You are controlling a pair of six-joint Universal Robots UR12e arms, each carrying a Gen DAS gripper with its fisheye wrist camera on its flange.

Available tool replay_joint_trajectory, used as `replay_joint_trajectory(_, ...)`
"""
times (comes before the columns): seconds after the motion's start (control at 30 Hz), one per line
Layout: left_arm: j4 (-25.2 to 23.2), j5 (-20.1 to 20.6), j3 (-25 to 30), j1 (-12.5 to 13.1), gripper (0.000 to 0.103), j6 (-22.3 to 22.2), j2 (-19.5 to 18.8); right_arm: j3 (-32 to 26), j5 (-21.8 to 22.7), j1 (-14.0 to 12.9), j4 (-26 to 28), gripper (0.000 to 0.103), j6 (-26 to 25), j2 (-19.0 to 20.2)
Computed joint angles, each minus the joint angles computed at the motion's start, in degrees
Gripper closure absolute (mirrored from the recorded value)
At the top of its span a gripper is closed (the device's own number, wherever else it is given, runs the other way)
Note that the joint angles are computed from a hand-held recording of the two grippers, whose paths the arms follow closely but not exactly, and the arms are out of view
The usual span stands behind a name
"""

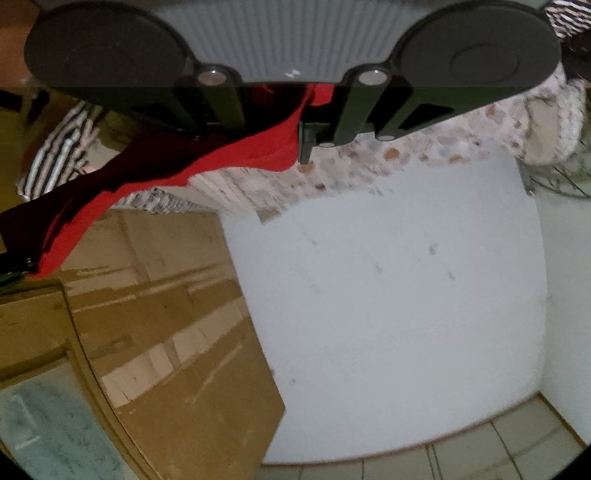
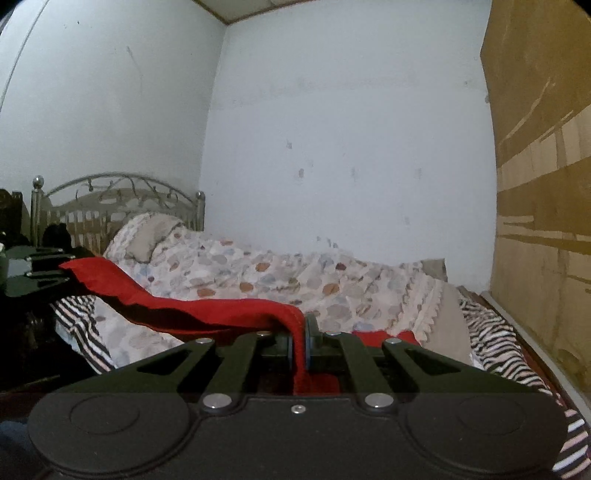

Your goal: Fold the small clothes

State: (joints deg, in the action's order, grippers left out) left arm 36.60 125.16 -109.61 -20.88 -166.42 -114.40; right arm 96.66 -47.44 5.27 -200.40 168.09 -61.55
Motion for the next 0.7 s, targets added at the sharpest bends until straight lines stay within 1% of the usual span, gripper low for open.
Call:
replay_joint_trajectory(0.1, -4.50, -3.16, 0.32, 1.56, 0.097, -2.30, 1.13, -1.22, -0.85, 0.32, 1.69, 0.098, -0.35, 0.56)
replay_joint_trajectory(0.17, -8.04, -6.16, 1.25, 3.20, 0.097, -4.24, 1.79, -2.92, -1.53, 0.74, 3.19, 0.098, -0.90, 1.33)
replay_joint_trajectory(0.2, -9.76, -7.67, 1.93, 4.15, 0.097, -4.71, 1.97, -4.35, -2.06, 1.04, 4.05, 0.098, -1.61, 1.96)
replay_joint_trajectory(0.27, -12.78, -9.24, 3.66, 5.64, 0.097, -4.73, 1.93, -7.62, -3.02, 1.65, 5.78, 0.098, -3.10, 3.58)
replay_joint_trajectory(0.37, -16.02, -10.30, 7.16, 7.43, 0.097, -4.17, 0.47, -14.59, -5.50, 2.88, 11.53, 0.098, -5.09, 6.68)
replay_joint_trajectory(0.4, -17.97, -11.06, 8.54, 8.21, 0.097, -5.12, -0.03, -17.58, -6.33, 3.39, 14.63, 0.098, -6.34, 7.88)
replay_joint_trajectory(0.47, -22.58, -13.63, 11.23, 10.31, 0.097, -8.53, -0.94, -23.42, -7.52, 4.24, 20.62, 0.098, -8.41, 10.35)
replay_joint_trajectory(0.57, -29.83, -15.95, 15.56, 12.98, 0.097, -11.75, -3.02, -34.20, -9.15, 5.58, 32.71, 0.097, -11.03, 15.13)
replay_joint_trajectory(0.63, -34.54, -18.72, 18.27, 14.81, 0.097, -13.78, -4.58, -42.11, -10.27, 6.44, 39.63, 0.097, -11.28, 19.32)
replay_joint_trajectory(0.7, -37.90, -20.97, 20.41, 16.30, 0.096, -15.60, -6.16, -49.74, -11.84, 7.20, 45.47, 0.097, -11.02, 23.70)
